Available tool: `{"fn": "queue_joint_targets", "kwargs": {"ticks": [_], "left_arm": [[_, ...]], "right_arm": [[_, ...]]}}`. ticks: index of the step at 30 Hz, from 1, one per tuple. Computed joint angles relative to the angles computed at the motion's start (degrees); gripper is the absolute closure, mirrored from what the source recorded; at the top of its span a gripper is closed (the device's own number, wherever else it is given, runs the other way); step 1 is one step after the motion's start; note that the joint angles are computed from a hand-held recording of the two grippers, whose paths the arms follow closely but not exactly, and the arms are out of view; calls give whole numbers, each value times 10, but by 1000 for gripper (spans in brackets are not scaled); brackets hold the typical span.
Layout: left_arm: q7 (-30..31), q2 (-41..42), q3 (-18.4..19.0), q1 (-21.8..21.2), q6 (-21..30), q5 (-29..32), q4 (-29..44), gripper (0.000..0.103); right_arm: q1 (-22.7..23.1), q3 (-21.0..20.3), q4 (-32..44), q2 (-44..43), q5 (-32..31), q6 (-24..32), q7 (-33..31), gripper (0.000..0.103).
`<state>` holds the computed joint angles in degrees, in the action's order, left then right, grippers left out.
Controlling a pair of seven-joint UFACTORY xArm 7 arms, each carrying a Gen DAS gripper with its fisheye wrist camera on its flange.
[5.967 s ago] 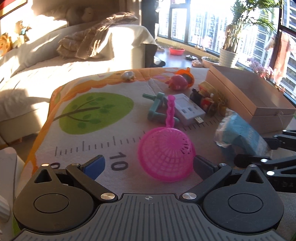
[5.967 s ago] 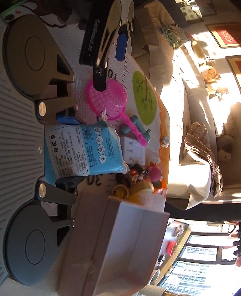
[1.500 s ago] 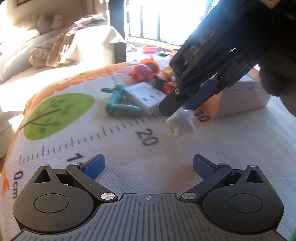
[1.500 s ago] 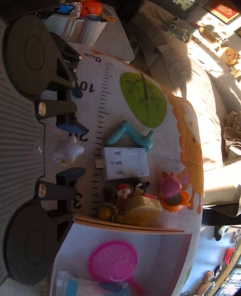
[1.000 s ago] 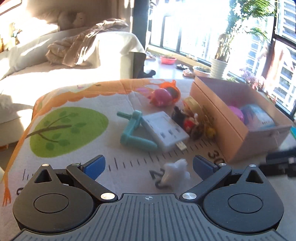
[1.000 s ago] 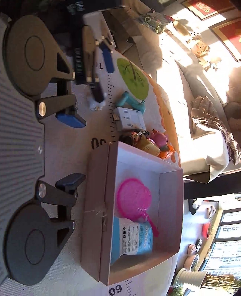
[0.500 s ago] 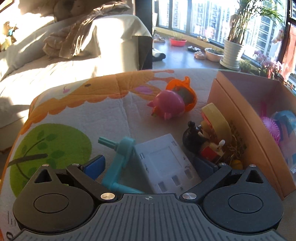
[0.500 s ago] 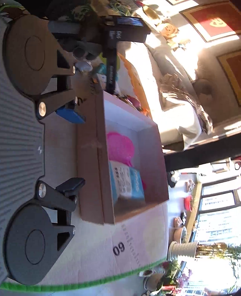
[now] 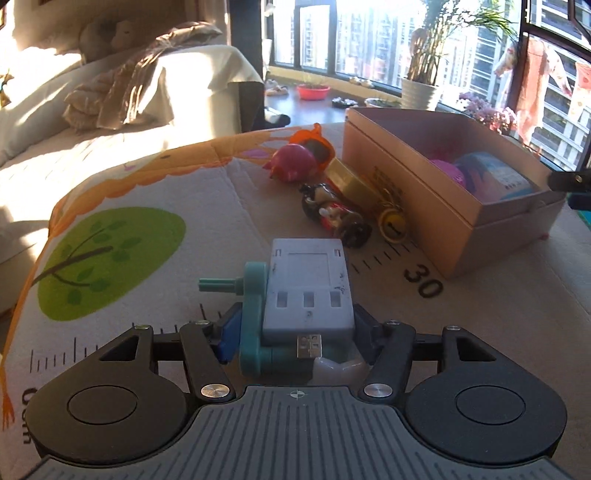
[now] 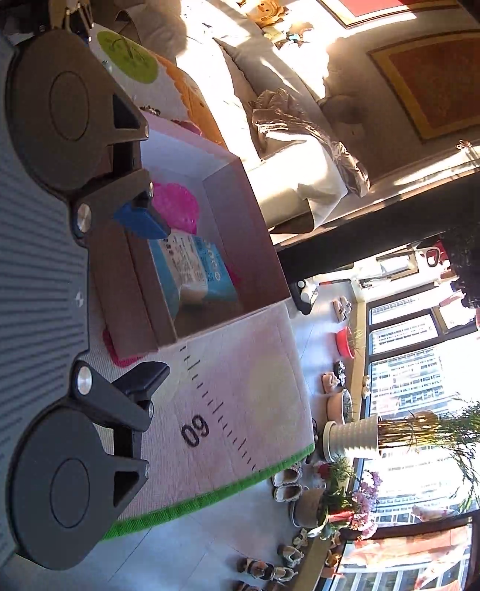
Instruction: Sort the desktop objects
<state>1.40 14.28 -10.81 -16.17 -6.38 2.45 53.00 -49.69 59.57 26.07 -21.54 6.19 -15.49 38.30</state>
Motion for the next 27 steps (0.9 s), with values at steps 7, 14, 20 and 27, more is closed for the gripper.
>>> {"fn": "queue_joint_targets", "kwargs": {"ticks": [7,14,20,27], "left_arm": [[20,-30,-214,206,-7,-15,-55,35],[-8,-27,-384,382,-15,22,-83,22],[-42,-7,-473,476,-20,78,-90,20],[-72,51,-587,579,-8,164,-94,22]], "right_arm": [[-78,76,17,-46,-21,9,49,23],[-102,88,42,-27,-72,42,90,22],[-19,29,46,5,-110,56,83,22],[88,-47,19,-32,-144,89,105,22]]}}
